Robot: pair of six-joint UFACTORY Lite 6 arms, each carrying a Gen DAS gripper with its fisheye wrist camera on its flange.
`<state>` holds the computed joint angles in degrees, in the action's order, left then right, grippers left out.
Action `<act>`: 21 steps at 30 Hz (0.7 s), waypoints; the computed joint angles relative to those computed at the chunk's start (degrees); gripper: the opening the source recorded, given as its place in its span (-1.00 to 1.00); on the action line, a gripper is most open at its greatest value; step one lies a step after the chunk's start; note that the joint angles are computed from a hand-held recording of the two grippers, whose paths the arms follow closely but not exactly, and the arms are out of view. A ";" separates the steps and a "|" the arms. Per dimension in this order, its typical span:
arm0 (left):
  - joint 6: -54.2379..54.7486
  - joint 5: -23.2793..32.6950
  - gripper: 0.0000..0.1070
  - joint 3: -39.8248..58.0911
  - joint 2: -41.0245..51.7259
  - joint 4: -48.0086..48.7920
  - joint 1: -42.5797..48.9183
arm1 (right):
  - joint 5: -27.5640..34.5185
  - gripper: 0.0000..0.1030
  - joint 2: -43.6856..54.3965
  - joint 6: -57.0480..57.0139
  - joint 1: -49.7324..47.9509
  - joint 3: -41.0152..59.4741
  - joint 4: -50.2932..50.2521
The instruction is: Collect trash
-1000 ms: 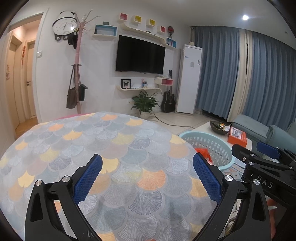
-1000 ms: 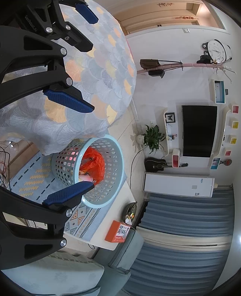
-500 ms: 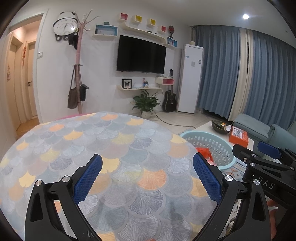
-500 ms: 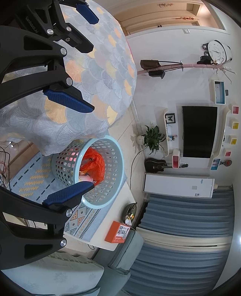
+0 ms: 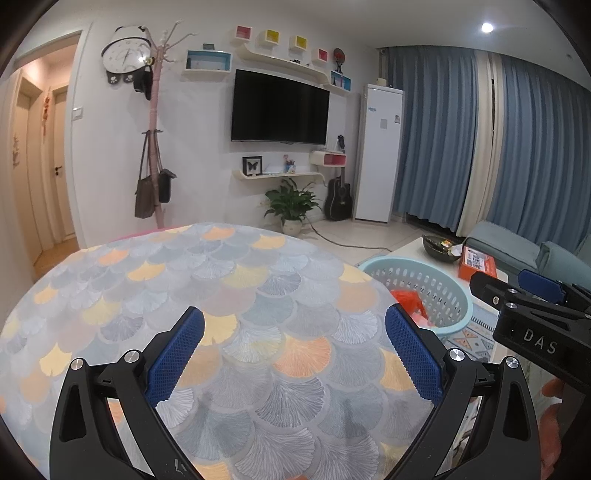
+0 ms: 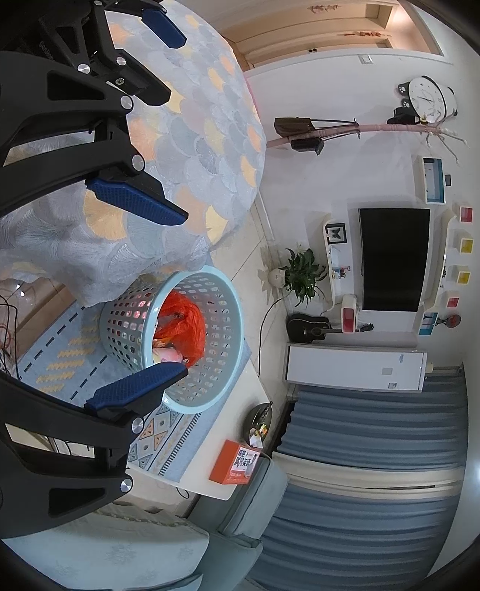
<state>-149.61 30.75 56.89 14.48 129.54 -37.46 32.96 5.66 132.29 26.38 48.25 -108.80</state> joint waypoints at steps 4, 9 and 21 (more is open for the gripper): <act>-0.21 -0.56 0.78 -0.19 -0.28 0.31 0.48 | -0.18 0.40 0.00 -0.09 -0.18 0.09 -0.11; -0.48 -0.81 0.78 -0.29 -0.37 0.79 0.80 | -0.03 0.40 0.03 -0.19 -0.04 0.12 0.15; 0.01 -0.31 0.78 -0.59 -0.59 0.75 0.84 | -0.87 0.41 0.10 0.51 -1.15 -0.17 -1.11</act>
